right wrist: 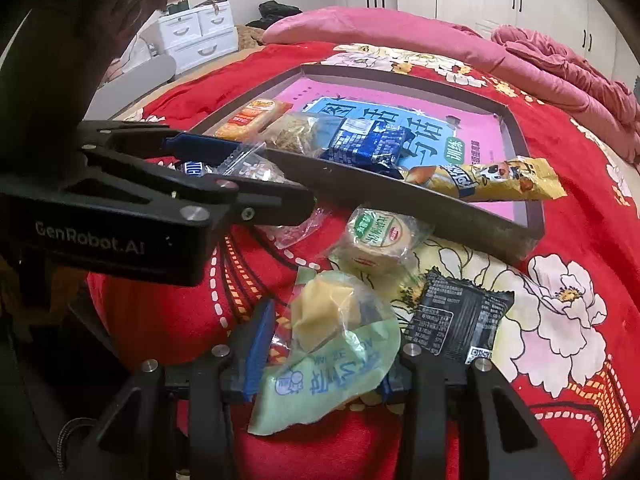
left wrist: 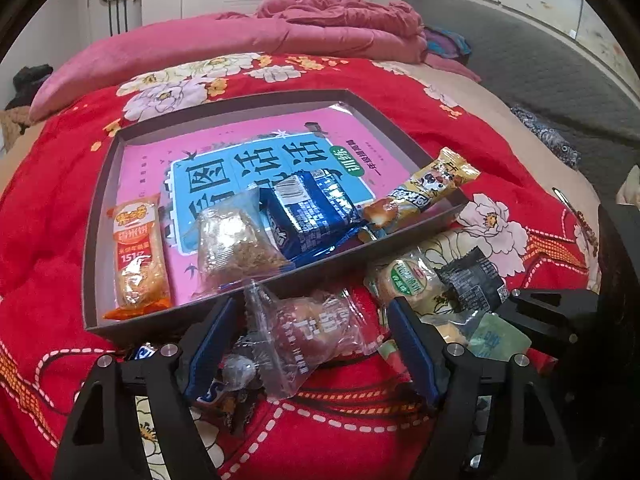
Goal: Organize snacks
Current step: 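Grasp the red-fruit bag with the left tool while the right tool grasps the green bag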
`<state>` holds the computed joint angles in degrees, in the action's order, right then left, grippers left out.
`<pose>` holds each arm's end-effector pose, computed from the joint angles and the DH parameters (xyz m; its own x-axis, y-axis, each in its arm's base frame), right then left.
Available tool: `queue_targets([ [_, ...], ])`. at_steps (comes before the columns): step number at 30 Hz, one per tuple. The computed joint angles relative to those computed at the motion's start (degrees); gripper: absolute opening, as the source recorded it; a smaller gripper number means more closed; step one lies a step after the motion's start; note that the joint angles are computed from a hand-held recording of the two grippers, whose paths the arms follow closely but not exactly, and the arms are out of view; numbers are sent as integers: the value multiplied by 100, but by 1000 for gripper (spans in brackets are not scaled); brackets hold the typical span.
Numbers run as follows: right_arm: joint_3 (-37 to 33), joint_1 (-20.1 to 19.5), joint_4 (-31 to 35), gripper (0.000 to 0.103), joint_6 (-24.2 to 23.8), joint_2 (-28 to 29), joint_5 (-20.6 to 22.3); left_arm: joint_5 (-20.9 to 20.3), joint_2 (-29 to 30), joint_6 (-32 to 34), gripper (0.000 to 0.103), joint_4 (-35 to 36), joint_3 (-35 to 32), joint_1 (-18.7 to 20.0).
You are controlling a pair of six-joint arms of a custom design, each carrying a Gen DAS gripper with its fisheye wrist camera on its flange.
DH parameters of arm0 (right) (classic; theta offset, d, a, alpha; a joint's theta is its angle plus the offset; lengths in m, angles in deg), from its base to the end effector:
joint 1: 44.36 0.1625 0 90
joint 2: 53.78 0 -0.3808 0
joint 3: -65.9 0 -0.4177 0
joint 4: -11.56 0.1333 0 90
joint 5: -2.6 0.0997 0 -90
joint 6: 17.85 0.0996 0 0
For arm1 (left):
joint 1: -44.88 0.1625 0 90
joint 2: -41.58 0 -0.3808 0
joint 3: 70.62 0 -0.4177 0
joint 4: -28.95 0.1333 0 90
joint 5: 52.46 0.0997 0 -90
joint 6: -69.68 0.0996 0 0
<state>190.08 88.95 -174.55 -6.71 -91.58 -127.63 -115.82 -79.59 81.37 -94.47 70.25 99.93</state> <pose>0.3509 -0.2717 -0.0791 -0.7492 -0.2973 0.5919 -0.5415 0.7895 -0.2888 -0.0341 -0.3594 0.2847 -0.6643 0.5774 -0.4746 0.7058 0.6937 -0.1440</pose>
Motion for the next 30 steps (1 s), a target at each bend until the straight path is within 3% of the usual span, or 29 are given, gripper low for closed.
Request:
queue_targets([
  [4,-49,2,51,43,-33,53,-53,251,103,-28,60,24,49,-74],
  [10,-115,58,121,43,-169,124,-190,255,204,-117,51,46,61,-87],
  [15,-26,0,41,39,-73,24,-63,297,231,-197,49,81,79,-132],
  [22,302,-67,-439,37,137,-266,78,-276,223,-437,46,19,-145,168],
  [30,418,-43,-818,33,135,-389,74,-422,-49,-428,46,-81,-117,114],
])
